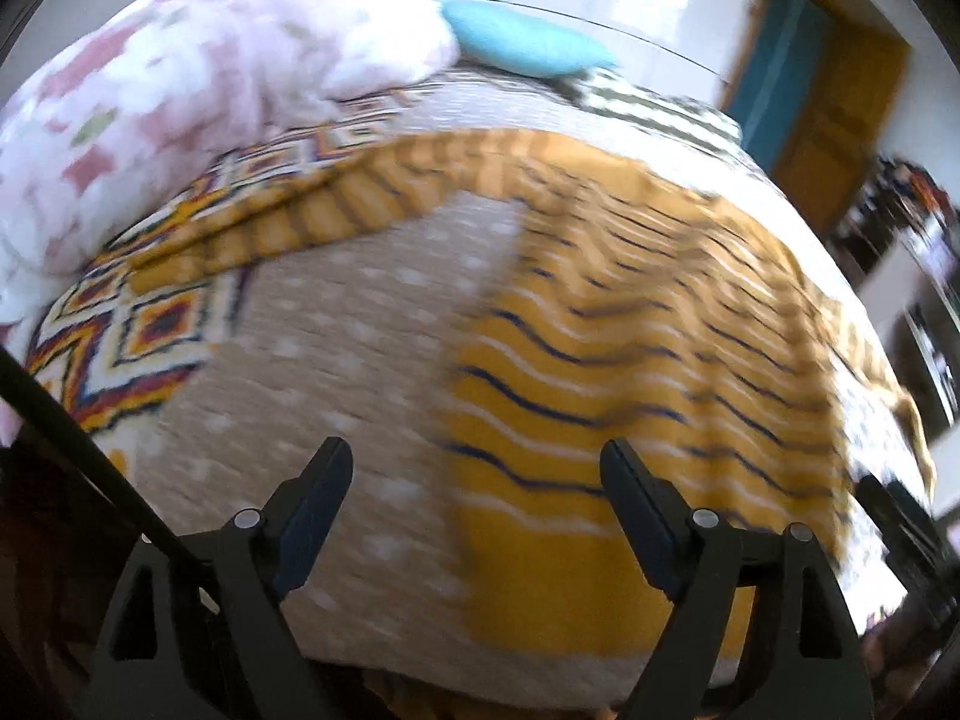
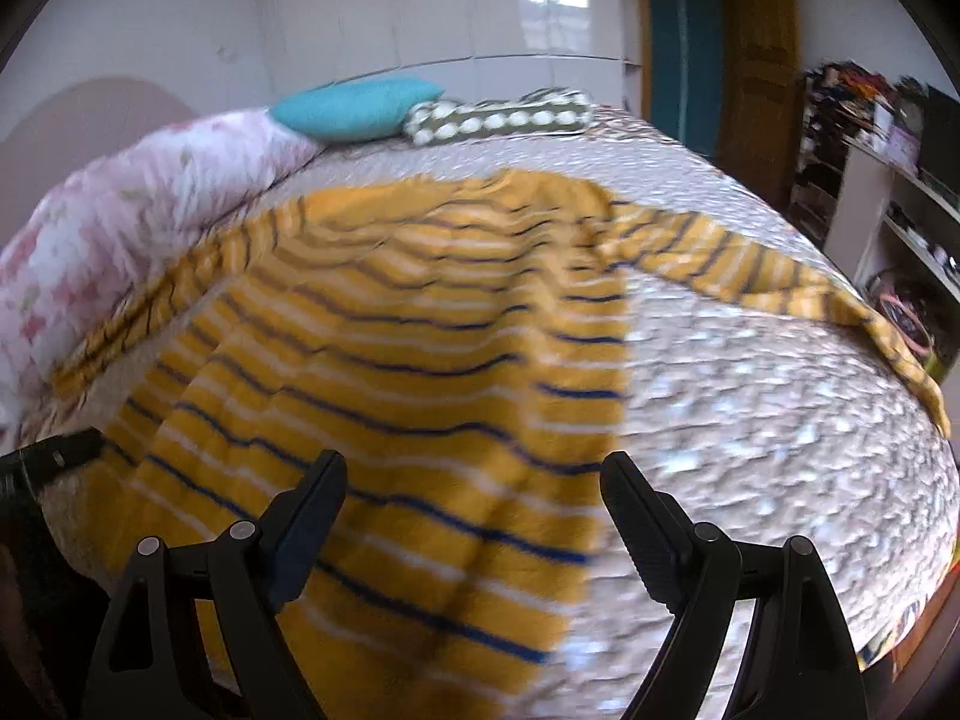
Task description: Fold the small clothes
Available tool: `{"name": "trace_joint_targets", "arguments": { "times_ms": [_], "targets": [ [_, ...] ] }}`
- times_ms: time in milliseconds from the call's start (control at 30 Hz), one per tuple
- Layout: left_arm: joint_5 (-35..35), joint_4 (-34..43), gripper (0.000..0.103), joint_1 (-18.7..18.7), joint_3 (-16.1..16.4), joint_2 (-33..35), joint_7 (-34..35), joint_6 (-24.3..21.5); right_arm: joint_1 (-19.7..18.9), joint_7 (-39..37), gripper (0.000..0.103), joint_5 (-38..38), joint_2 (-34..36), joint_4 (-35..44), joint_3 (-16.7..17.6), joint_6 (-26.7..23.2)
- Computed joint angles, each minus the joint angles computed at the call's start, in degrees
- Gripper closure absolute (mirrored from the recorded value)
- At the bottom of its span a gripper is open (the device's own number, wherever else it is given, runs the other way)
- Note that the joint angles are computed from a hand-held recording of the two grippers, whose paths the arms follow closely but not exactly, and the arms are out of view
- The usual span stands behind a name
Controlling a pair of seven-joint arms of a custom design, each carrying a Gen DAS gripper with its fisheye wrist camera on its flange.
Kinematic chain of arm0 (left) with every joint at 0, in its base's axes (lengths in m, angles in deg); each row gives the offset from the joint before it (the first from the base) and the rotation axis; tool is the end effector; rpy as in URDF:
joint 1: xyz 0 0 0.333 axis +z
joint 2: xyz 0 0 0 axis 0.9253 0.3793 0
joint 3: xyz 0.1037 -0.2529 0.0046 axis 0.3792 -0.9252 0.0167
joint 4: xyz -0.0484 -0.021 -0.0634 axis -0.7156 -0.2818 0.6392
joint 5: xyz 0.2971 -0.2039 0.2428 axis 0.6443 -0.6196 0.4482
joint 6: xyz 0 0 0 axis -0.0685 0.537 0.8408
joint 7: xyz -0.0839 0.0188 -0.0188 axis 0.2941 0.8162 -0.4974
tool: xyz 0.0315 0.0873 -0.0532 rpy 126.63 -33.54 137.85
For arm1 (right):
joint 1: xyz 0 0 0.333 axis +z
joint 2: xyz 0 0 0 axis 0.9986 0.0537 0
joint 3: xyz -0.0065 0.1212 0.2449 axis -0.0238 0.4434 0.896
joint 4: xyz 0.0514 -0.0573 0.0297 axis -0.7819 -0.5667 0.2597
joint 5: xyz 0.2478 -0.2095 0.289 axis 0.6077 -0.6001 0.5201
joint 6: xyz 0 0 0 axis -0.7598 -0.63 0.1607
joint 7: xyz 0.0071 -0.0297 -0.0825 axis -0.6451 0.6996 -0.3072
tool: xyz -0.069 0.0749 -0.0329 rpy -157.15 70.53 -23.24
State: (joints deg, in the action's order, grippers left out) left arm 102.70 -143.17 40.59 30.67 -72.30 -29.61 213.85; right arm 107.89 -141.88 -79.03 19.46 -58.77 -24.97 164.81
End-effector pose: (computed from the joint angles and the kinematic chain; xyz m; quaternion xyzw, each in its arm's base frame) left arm 0.5366 -0.4160 0.3406 -0.6663 0.6736 -0.2769 0.1600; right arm 0.4403 0.2997 0.3100 -0.5353 0.7434 -0.2802 0.2869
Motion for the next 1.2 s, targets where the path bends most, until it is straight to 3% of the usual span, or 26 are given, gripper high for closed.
{"name": "trace_joint_targets", "arguments": {
  "times_ms": [67, 200, 233, 333, 367, 400, 467, 533, 600, 633, 667, 700, 733, 767, 833, 933, 1033, 1100, 1200],
  "targets": [
    [-3.5, 0.5, 0.020, 1.8, -0.6, 1.1, 3.1, 0.5, -0.7, 0.4, 0.013, 1.4, -1.8, -2.9, -0.8, 1.6],
    [-20.0, 2.4, 0.020, 8.5, -7.3, 5.9, 21.7, 5.0, -2.6, 1.6, 0.013, 2.4, -2.3, -6.4, -1.2, 6.3],
    [-21.5, 3.3, 0.020, 8.4, -7.5, 7.0, 23.8, 4.6, -3.2, 2.8, 0.014, 1.7, -2.4, -7.4, -1.4, 8.6],
    [-20.3, 5.5, 0.020, 4.3, -4.4, 8.6, 25.2, 3.8, -4.4, 6.7, 0.014, -2.5, -2.8, -8.2, -0.5, 10.7],
    [-21.2, 5.7, 0.030, 4.0, -4.5, 8.9, 26.6, 4.3, -4.5, 7.8, 0.013, -3.9, -2.9, -8.4, -0.3, 11.4],
    [-23.1, 6.0, 0.050, 4.5, -5.7, 9.2, 29.3, 5.1, -4.8, 9.4, 0.013, -5.7, -2.9, -8.4, -0.2, 12.6],
    [-25.8, 6.5, 0.069, 4.1, -6.3, 9.9, 32.0, 4.4, -4.7, 12.6, 0.013, -9.4, -2.7, -8.5, 0.0, 14.5],
    [-22.7, 6.0, 0.070, 0.2, -2.4, 9.4, 28.7, 4.9, -4.1, 13.7, 0.013, -12.0, -1.8, -7.7, 0.2, 15.1],
    [-22.3, 5.8, 0.074, -0.7, -1.5, 9.2, 27.3, 5.0, -2.4, 9.4, 0.016, -9.4, -0.7, -6.9, 0.5, 13.1],
    [-22.2, 6.1, 0.079, -0.9, -1.2, 9.2, 26.8, 4.2, -1.5, 6.6, 0.021, -7.1, -0.2, -6.3, 0.7, 11.5],
    [-22.4, 6.3, 0.094, -0.8, -1.3, 9.2, 26.8, 3.5, -0.9, 4.2, 0.035, -5.9, 0.2, -5.8, 0.7, 10.8],
    [-24.8, 6.1, 0.094, 1.1, -3.1, 9.0, 28.9, 3.5, -0.7, 2.9, 0.043, -5.9, 0.8, -5.1, 0.4, 11.5],
    [-25.4, 5.7, 0.094, 1.3, -3.3, 8.5, 29.0, 3.3, -0.8, 2.4, 0.066, -7.1, 1.4, -4.3, -0.1, 13.7],
    [-25.3, 5.5, 0.094, 1.0, -2.9, 8.0, 28.5, 2.9, -0.8, 1.3, 0.079, -7.2, 1.8, -3.8, -0.6, 15.2],
    [-24.5, 3.3, 0.094, 0.4, -2.4, 5.4, 27.4, 2.8, -0.9, -0.7, 0.092, -6.2, 1.2, -4.1, -1.4, 17.6],
    [-25.1, -3.0, 0.094, 1.4, -3.5, -0.1, 27.3, 5.3, -2.6, 1.7, 0.094, -8.6, -2.6, -7.4, -2.0, 22.5],
    [-25.1, -8.2, 0.094, 1.8, -4.4, -4.5, 26.8, 6.4, -2.7, -5.6, 0.095, -1.4, -8.5, -13.6, -1.9, 23.3],
    [-23.1, -9.7, 0.091, 1.3, -4.1, -5.5, 24.9, 5.2, -0.5, -13.8, 0.095, 6.5, -11.0, -17.3, -3.5, 23.7],
    [-18.0, -10.9, 0.083, 0.9, -3.1, -6.3, 21.1, 5.0, 1.5, -19.8, 0.091, 12.8, -13.7, -20.0, -2.8, 19.8]
  ]
}}
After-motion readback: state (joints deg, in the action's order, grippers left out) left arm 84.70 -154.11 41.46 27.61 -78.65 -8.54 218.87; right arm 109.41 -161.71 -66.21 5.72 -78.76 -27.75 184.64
